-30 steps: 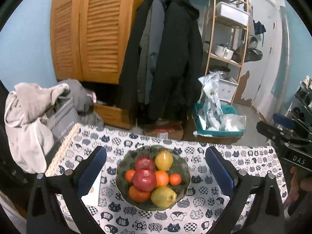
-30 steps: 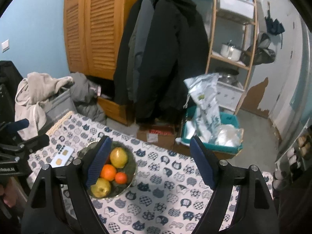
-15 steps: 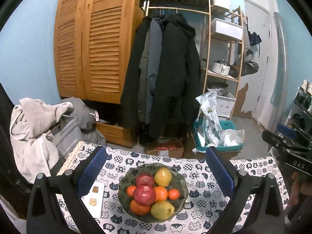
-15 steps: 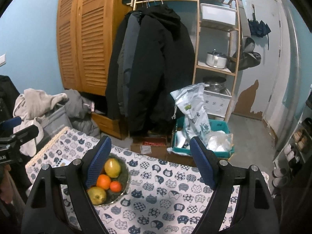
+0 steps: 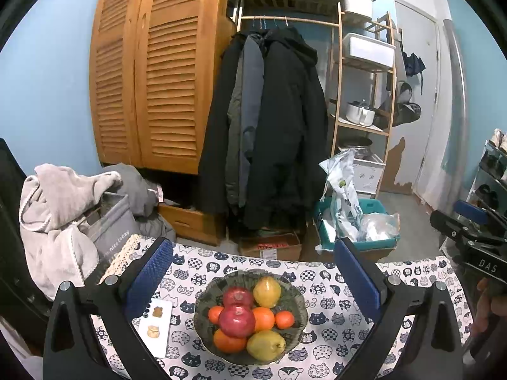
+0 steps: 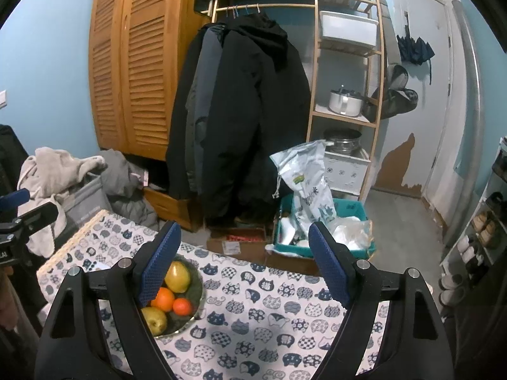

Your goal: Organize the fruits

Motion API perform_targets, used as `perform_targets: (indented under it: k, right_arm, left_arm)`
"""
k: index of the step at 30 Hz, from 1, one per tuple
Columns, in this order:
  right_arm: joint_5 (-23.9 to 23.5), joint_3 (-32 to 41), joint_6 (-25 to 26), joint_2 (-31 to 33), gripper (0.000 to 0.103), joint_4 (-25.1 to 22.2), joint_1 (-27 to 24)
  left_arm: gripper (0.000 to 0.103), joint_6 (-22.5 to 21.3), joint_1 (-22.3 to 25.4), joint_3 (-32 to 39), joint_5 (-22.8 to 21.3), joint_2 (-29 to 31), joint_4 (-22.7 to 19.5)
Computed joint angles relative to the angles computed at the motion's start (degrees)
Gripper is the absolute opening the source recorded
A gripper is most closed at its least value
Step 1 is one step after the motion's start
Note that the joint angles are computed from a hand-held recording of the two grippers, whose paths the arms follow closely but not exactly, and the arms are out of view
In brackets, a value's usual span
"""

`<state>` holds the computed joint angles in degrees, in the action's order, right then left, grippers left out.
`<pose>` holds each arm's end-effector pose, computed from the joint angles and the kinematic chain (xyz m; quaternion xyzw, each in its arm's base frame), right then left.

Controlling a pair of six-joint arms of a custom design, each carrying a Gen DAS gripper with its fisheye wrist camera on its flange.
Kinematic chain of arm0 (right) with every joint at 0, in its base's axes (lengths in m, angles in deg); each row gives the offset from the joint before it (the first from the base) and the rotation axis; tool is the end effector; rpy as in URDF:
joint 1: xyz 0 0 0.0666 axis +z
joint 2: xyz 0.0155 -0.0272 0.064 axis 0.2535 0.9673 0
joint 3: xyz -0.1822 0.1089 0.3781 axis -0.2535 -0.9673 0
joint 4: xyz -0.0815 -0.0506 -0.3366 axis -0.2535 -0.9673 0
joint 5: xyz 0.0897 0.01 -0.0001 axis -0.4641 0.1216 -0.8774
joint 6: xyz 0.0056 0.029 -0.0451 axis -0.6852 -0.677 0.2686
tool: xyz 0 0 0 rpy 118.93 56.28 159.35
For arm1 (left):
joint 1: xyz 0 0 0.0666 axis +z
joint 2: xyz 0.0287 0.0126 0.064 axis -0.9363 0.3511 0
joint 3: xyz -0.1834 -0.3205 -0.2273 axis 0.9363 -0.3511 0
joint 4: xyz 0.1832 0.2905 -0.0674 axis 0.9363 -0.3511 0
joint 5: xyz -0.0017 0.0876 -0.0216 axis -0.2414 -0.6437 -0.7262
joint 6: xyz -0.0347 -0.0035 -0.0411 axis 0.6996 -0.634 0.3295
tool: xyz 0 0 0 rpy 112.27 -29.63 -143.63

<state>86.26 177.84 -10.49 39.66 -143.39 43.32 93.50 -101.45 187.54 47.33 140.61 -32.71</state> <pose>0.4184 0.2075 0.7001 0.0315 0.8600 -0.0391 0.5078 0.4562 -0.2754 0.6841 0.0904 0.8536 -0.0888 0.5053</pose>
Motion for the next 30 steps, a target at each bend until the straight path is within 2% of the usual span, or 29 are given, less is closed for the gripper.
perform_targets:
  k: [30]
  right_arm:
    - [0.1, 0.25, 0.1, -0.08, 0.082, -0.26, 0.08]
  left_arm:
    - [0.102, 0.19, -0.39, 0.2, -1.0, -0.07, -0.39]
